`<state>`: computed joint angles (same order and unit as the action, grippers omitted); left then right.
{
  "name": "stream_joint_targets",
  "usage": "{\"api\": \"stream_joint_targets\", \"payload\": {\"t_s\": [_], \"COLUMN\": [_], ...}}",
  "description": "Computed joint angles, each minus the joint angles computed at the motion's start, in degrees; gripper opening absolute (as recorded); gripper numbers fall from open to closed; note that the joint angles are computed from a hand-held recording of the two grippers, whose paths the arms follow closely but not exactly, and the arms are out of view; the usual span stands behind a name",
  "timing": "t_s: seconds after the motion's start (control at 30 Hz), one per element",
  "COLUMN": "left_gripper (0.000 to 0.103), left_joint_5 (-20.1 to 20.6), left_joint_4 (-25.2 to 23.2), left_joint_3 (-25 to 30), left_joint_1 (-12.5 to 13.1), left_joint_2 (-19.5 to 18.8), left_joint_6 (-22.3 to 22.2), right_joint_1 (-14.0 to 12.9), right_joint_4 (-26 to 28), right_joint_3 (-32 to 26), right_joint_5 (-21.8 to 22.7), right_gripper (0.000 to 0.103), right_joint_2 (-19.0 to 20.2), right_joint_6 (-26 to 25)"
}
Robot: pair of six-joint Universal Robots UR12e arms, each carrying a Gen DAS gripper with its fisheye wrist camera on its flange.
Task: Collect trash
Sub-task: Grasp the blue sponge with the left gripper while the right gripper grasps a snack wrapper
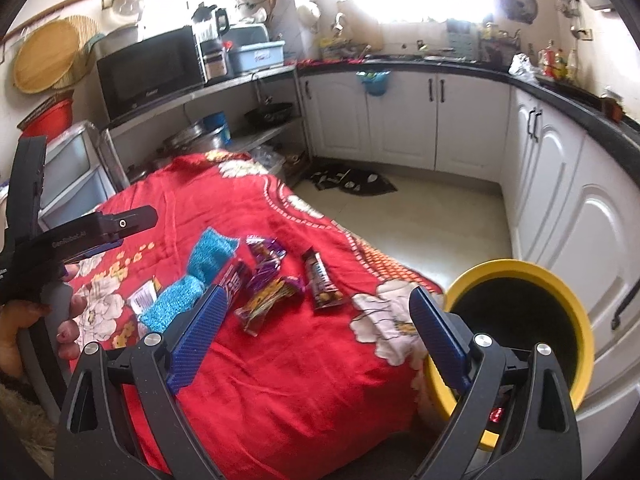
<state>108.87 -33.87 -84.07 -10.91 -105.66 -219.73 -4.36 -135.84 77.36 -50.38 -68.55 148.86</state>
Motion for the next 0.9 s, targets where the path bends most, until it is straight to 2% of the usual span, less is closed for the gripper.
{"api": "stream_joint_targets", "payload": {"t_s": [0.23, 0.27, 0.47, 0.63, 0.77, 0.9], "left_gripper": [0.073, 0.072, 0.053, 0.052, 0.052, 0.052], "left_joint_5": [-8.1, -9.9, -15.2, -19.1, -20.3, -22.0], "left_joint_4": [0.1, 0.3, 0.8, 1.2, -0.1, -0.9], "left_joint_3": [-2.3, -2.8, -3.8, -4.3, -4.0, -3.7], "left_joint_1": [2.1, 2.6, 3.5, 4.3, 4.5, 4.8], "left_joint_2": [0.8, 1.0, 1.0, 0.9, 0.7, 0.2], "left_joint_6": [-3.7, -4.6, -5.4, -5.9, -5.2, -4.7], "right_joint_1": [1.6, 1.8, 3.2, 4.0, 4.7, 5.0], "right_joint_4": [6.1, 6.8, 14.0, 17.5, 20.4, 26.5], "right_joint_3": [-2.0, -2.4, -5.4, -7.2, -8.7, -11.7], "right_joint_5": [-1.2, -1.2, -1.8, -2.5, -2.8, -2.7], "right_gripper": [0.083, 0.080, 0.065, 0.056, 0.050, 0.040], "right_joint_2": [1.4, 1.8, 3.8, 5.1, 6.2, 8.2], "right_joint_6": [-2.7, -2.9, -4.7, -5.9, -6.0, -4.5]}}
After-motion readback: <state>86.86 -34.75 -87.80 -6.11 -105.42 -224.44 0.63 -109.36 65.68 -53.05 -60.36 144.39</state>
